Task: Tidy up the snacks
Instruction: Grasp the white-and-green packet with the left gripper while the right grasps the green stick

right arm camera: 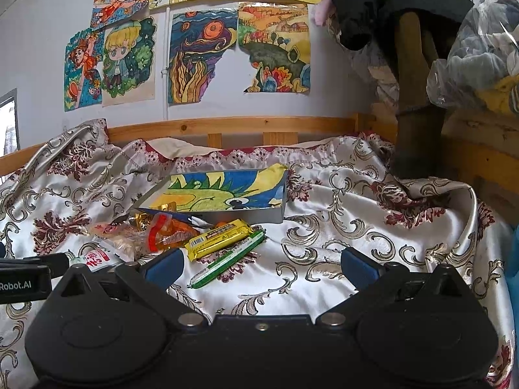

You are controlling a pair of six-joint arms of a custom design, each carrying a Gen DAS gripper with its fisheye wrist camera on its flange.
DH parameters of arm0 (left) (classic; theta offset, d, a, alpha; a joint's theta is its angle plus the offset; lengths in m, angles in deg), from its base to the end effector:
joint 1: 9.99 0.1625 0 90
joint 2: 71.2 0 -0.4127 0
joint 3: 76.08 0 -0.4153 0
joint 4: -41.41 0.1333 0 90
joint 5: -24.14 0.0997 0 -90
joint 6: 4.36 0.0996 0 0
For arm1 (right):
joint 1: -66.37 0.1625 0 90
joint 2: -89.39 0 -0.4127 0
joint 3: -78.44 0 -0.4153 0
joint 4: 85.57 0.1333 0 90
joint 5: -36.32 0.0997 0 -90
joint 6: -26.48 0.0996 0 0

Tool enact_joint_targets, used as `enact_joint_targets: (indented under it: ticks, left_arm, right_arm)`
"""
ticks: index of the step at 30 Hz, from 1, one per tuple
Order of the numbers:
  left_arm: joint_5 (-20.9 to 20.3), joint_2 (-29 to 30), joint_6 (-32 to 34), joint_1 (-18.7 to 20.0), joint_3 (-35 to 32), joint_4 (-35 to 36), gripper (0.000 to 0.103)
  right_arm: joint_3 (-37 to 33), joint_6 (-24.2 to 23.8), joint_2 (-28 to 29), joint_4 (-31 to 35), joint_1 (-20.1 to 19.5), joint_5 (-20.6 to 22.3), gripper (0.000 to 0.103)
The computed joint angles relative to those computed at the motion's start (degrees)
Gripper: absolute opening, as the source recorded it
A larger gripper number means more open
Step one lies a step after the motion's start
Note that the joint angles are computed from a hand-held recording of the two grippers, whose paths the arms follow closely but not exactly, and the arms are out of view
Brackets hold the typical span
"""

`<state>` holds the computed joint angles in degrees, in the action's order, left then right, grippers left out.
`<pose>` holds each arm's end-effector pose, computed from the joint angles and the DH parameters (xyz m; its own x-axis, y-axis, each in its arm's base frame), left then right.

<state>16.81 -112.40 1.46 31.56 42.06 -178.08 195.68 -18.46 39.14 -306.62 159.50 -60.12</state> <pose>-0.2016 -0.4888 0.1012 -0.6243 -0.3837 -0.6805 0.5211 0.4445 -0.7286 0.1525 -0.5513 0.1439 -0.6894 -0.2756 0.6699 -0.7217 0.3420 -0.6019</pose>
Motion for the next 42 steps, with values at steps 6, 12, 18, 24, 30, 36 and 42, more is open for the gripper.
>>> enact_joint_targets:
  ticks: [6,12,18,24,30,36,42]
  left_arm:
    - [0.0,-3.3,-12.1,0.6,2.5,13.1,0.103]
    - [-0.3,-6.0,-20.8,1.8,3.8,22.8,0.103]
    - [-1.0,-8.6,-21.0,3.3,3.7,28.1,0.103]
    - [-4.8,-10.1,-9.3,7.7,0.2,24.3,0.103]
    - [-13.0,-12.1,-2.9,13.5,-3.5,27.7,0.103]
    - [-21.8,-11.8,6.1,18.3,-7.6,30.9,0.103]
    - [-26.2,-11.1,7.1,21.7,-11.0,37.6,0.103]
  right_arm:
    - [-0.5,1.1,0.2,1.4,0.3,-1.8,0.102]
    - [-1.5,1.6,0.6,3.1,0.5,-3.4,0.102]
    - [-3.5,0.5,0.9,7.4,0.5,-3.7,0.102]
    - [-7.4,-3.7,2.0,16.9,0.7,-1.1,0.102]
    - [-14.2,-4.6,4.9,27.8,1.7,-2.6,0.102]
    - [-21.4,1.0,9.4,34.3,1.2,-2.8,0.102]
    - [-26.5,6.0,13.4,37.6,0.8,-4.3,0.091]
